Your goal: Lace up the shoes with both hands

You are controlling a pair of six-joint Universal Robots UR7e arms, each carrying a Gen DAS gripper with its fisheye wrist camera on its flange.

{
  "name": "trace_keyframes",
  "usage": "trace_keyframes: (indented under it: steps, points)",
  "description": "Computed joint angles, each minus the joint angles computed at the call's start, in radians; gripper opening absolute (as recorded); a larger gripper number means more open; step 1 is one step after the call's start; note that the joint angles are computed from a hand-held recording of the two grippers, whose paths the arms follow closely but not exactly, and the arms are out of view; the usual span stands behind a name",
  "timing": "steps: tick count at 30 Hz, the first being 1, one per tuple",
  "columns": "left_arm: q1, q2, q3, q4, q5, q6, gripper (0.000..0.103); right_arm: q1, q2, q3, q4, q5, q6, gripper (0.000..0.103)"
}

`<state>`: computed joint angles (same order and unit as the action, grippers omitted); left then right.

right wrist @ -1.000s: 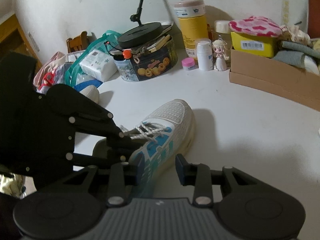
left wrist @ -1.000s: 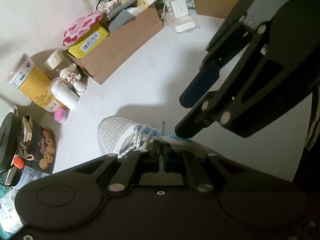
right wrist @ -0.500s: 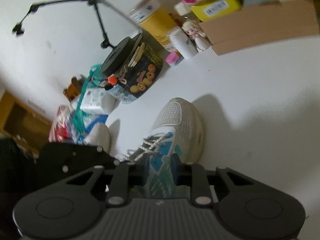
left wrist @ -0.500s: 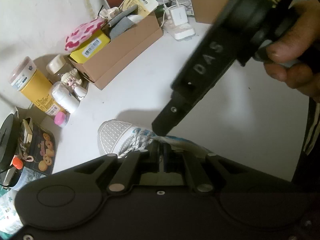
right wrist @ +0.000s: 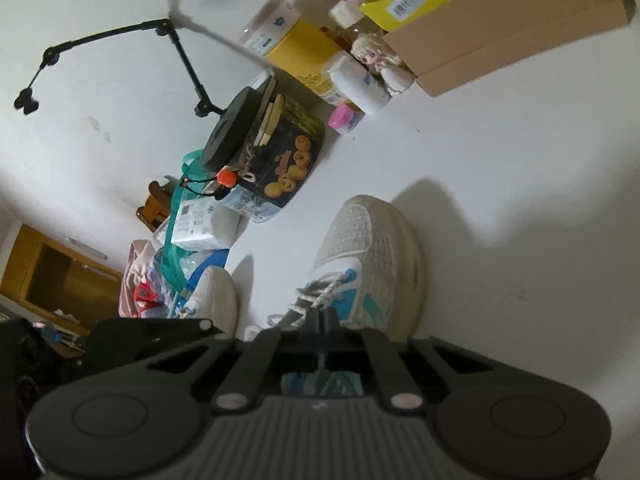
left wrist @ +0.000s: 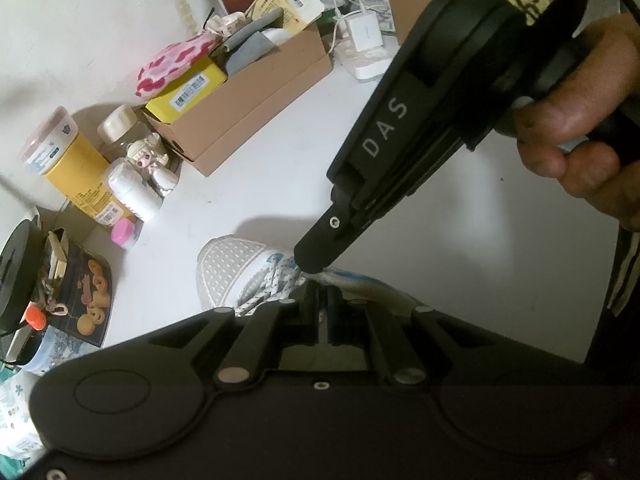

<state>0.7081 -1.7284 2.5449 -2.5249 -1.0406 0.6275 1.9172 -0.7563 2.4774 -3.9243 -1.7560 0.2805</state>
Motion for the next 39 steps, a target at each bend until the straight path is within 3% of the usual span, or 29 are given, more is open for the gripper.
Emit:
trace_keyframes:
  steps: [4,10,14,24,39]
  points:
    - [-0.034,-0.054,0.015,0.030,0.041,-0.028,0.021,0.000,-0.012,0.036,-0.065,-0.017,0.012,0.002]
    - [-0.078,-0.136,0.021,0.110,0.070,-0.090,0.022,0.003,-0.075,0.105,-0.165,-0.072,0.007,0.002]
    - [-0.111,-0.183,0.031,0.163,0.091,-0.135,0.030,0.008,-0.141,0.157,-0.222,-0.125,-0.007,0.002]
    - [-0.156,-0.239,0.053,0.268,0.121,-0.228,0.033,0.026,-0.330,0.278,-0.314,-0.284,-0.052,0.002]
    - [-0.178,-0.276,0.058,0.320,0.131,-0.265,0.037,0.085,-0.583,0.348,-0.308,-0.509,-0.106,0.002]
